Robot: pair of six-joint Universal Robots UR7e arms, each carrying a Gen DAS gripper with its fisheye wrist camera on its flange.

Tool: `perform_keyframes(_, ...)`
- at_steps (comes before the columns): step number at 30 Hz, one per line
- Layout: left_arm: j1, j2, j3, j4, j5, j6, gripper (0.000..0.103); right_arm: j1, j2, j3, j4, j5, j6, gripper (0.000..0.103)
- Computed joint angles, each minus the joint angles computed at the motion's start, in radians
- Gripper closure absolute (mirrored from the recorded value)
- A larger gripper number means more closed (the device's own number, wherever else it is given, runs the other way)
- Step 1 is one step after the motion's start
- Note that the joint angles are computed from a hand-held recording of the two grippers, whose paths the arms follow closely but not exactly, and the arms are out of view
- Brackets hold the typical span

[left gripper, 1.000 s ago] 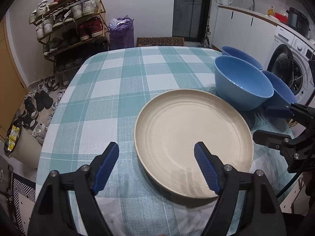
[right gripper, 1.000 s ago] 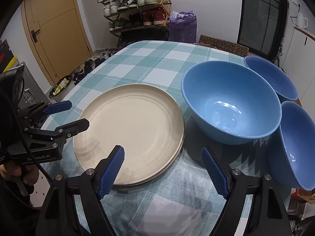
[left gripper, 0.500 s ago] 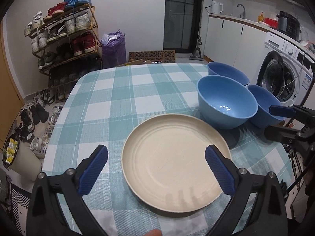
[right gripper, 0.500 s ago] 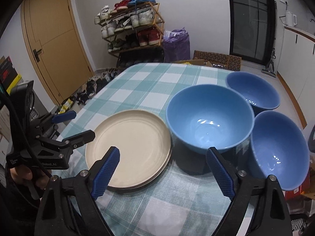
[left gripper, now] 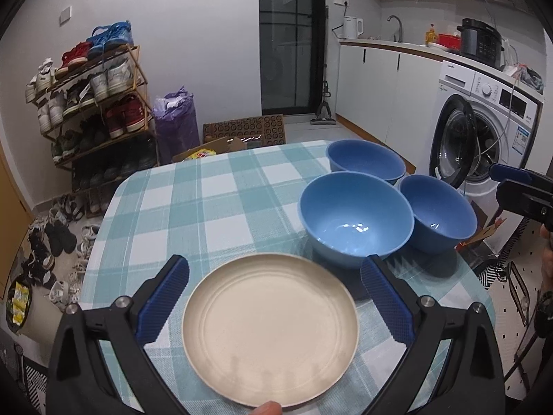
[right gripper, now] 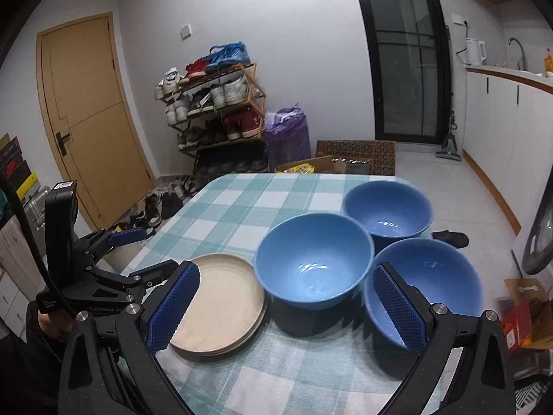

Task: Organize plates and bowls
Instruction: 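Move both tools to the rim of the nearest blue bowl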

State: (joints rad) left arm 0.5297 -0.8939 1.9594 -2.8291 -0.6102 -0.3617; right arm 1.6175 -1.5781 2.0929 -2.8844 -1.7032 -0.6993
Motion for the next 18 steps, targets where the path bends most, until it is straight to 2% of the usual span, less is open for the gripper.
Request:
perform_keyframes(1,-0.002,0.007,-0.009,-0.005,-0.001,0.011,0.000,-0.001,-0.008,-0.003,0.002,-0.002,0.002,0.001)
perform_keyframes(18,0.004,0.121,-0.197,-0.036,-0.030,0.153,0.000,-0.027,-0.046,-0.083,0.011,-0.017,0.018,0.001)
